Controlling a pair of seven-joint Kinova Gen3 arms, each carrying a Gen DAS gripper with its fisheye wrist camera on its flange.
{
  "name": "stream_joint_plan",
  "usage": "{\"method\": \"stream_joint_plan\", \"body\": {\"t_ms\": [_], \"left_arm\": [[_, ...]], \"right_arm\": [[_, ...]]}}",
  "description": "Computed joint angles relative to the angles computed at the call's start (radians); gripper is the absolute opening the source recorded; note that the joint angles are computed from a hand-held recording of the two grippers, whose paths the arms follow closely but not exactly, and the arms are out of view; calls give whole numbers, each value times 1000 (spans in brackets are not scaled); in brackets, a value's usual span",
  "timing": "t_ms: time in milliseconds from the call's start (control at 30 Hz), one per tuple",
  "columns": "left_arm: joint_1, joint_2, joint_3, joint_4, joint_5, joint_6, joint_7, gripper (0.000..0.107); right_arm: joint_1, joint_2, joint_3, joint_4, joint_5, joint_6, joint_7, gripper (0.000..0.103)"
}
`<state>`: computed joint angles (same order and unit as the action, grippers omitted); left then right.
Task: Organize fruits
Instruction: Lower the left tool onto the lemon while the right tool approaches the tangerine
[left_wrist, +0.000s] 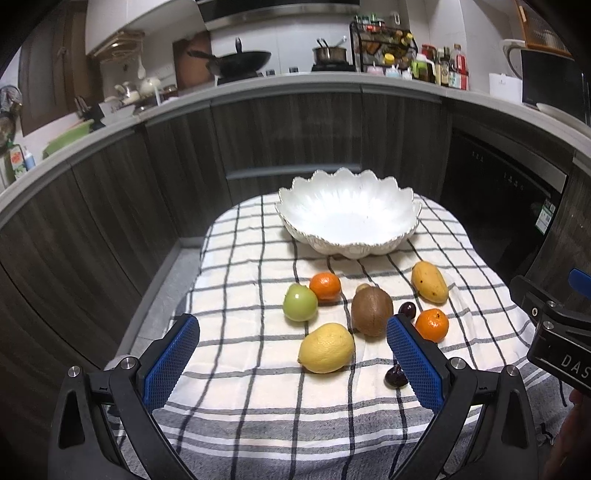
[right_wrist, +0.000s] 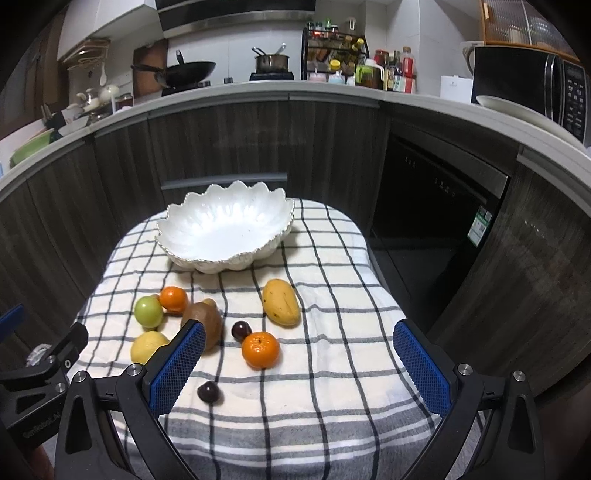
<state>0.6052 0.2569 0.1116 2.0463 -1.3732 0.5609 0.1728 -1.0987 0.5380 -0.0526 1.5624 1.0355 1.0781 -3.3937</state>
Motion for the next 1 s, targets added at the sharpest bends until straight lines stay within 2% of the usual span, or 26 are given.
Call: {"method": "stream_joint_plan", "body": {"t_ms": [300, 633, 800, 1000], "left_arm": [[-10, 73, -35, -57, 95, -51, -105, 103], [-26, 144, -90, -118, 297, -138, -318, 103], [-55, 189, -84, -150, 428, -153, -450, 103], [-46, 231, -118, -189, 530, -158, -554, 103]], "right_arm": [[52, 41, 15, -31, -48, -62, 68, 103], [87, 90, 49, -63, -134, -150, 161, 103], [106, 123, 67, -92, -184, -175, 235, 102], [117, 150, 89, -108, -238, -215, 291, 102]]}}
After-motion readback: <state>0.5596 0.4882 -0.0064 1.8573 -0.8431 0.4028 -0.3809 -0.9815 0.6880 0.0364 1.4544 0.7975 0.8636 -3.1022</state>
